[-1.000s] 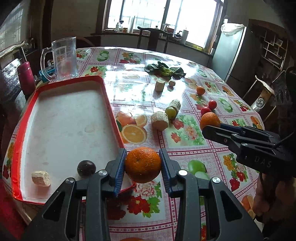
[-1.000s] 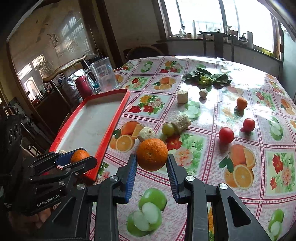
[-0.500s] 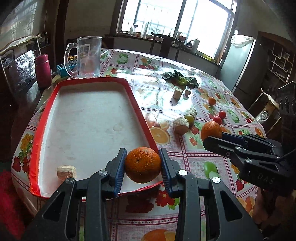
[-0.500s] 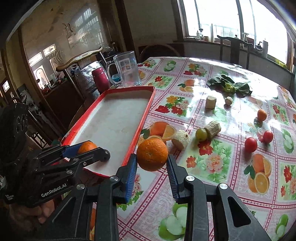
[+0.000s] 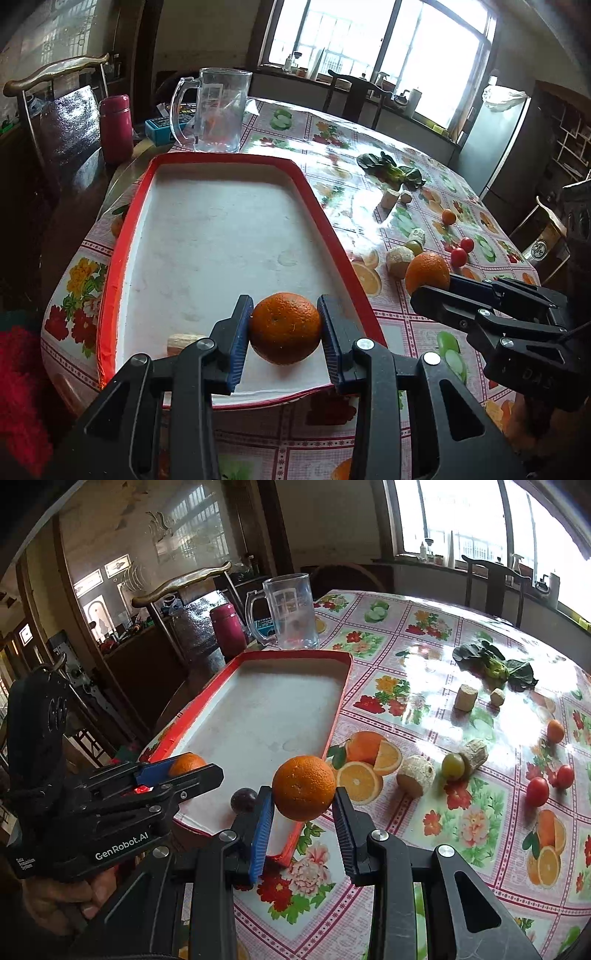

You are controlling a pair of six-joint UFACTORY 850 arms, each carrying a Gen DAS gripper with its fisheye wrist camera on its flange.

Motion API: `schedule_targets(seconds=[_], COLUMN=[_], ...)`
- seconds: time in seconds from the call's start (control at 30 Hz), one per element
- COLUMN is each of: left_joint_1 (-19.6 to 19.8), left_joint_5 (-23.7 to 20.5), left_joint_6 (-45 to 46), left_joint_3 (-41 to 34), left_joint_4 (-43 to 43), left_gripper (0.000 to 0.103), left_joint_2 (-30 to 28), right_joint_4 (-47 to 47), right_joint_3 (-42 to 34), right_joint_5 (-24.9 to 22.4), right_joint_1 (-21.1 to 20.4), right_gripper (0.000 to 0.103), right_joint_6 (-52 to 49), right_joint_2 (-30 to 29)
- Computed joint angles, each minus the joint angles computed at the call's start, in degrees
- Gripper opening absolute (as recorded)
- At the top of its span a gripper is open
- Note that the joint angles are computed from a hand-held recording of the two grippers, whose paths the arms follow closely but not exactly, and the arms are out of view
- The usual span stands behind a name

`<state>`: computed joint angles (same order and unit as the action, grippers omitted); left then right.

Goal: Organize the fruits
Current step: 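Carry both oranges into the tray and open both tools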

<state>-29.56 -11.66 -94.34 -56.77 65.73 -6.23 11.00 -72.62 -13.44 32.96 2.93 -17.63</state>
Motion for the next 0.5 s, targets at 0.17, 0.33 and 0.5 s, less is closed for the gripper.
schedule_targets(seconds=[0.17,0.33,0.5], left_joint_1=[1.08,2.32,4.07], left_joint_5=[0.17,-0.27,-0.63], left_joint_6=[-0.37,1.29,3.16], left_joint_3=[0.44,0.63,0.15], left_joint_4=[0.14,-1.38,-3.06], left_gripper=[0.033,0.033,0.033], left_joint_2=[0.21,0.28,-0.24], right_joint_4=[1.94,4.26,8.06], right_joint_3=[-1.81,-4.19,-7.93], right_joint_5=[-0.67,-1.82,-3.62], right_joint_1=[0.43,0.62,0.59], right_gripper=[0.033,0.033,0.033], right_joint_6=[-2.35,-5.0,-8.62], right_joint_2=[-1.58,-3.79,-7.08])
